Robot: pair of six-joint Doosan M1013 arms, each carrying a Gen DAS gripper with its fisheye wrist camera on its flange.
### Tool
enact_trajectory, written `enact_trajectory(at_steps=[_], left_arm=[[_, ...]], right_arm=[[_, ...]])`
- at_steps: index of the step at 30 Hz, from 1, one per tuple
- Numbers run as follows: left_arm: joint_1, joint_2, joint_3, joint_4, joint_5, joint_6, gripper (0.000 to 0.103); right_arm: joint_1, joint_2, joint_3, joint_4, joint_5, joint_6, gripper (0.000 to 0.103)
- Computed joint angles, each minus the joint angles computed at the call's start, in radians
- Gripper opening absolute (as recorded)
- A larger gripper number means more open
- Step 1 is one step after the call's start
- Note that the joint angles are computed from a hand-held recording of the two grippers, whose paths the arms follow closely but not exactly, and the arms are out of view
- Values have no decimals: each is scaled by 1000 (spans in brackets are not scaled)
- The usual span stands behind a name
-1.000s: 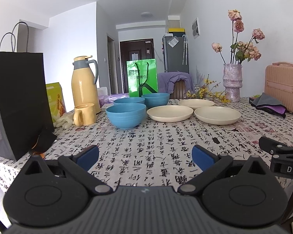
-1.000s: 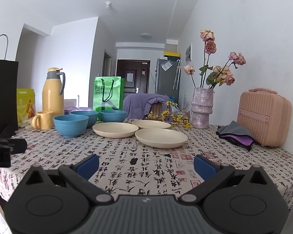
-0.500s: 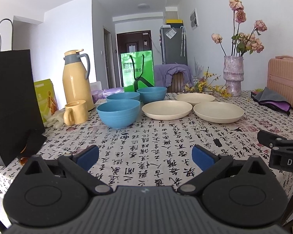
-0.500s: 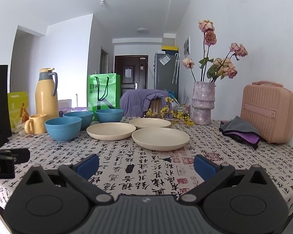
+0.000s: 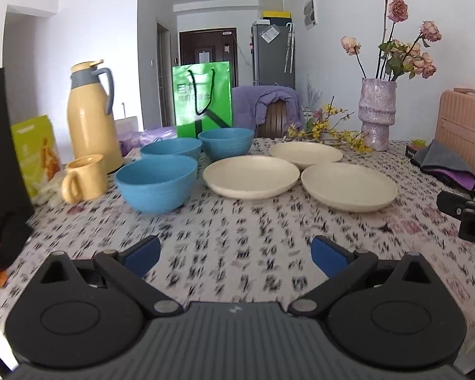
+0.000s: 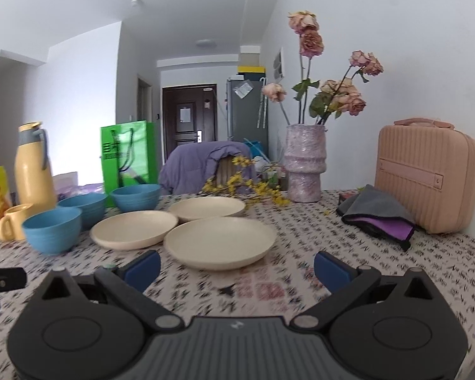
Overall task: Organize plates and bowls
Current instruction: 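Move both grippers forward toward the cream plate nearest the vase, then close the left gripper on the cream plate rim while the right gripper also clamps it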
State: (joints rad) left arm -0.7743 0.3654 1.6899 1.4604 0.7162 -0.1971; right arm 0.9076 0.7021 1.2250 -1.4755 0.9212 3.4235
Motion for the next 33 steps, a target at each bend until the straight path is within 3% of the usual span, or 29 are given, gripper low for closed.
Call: enact_trajectory(at_steps=[4, 10, 15, 18, 20, 24, 29, 33], left_arm=[[24, 38, -71, -44, -47, 58, 103], [83, 101, -199, -244, -186, 213, 103], [115, 176, -326, -412, -216, 371, 100], [143, 220, -400, -596, -269, 508, 93], [159, 251, -451, -737, -282, 621, 87], [179, 320, -568, -986, -211, 824, 75], [191, 370, -647, -1112, -141, 895, 68], [197, 393, -682, -1163, -113, 919, 52]], right_arm=[[-34, 3, -15, 15, -33, -26, 103], [-98, 2, -34, 51, -142, -68, 103], [-179, 17, -89, 281, -291, -237, 103], [-229, 37, -123, 468, -375, -351, 102], [-255, 59, -160, 586, -390, -450, 97], [-290, 114, -250, 764, -376, -636, 88], [-314, 165, -332, 903, -360, -781, 64], [-322, 194, -375, 952, -339, -810, 43]])
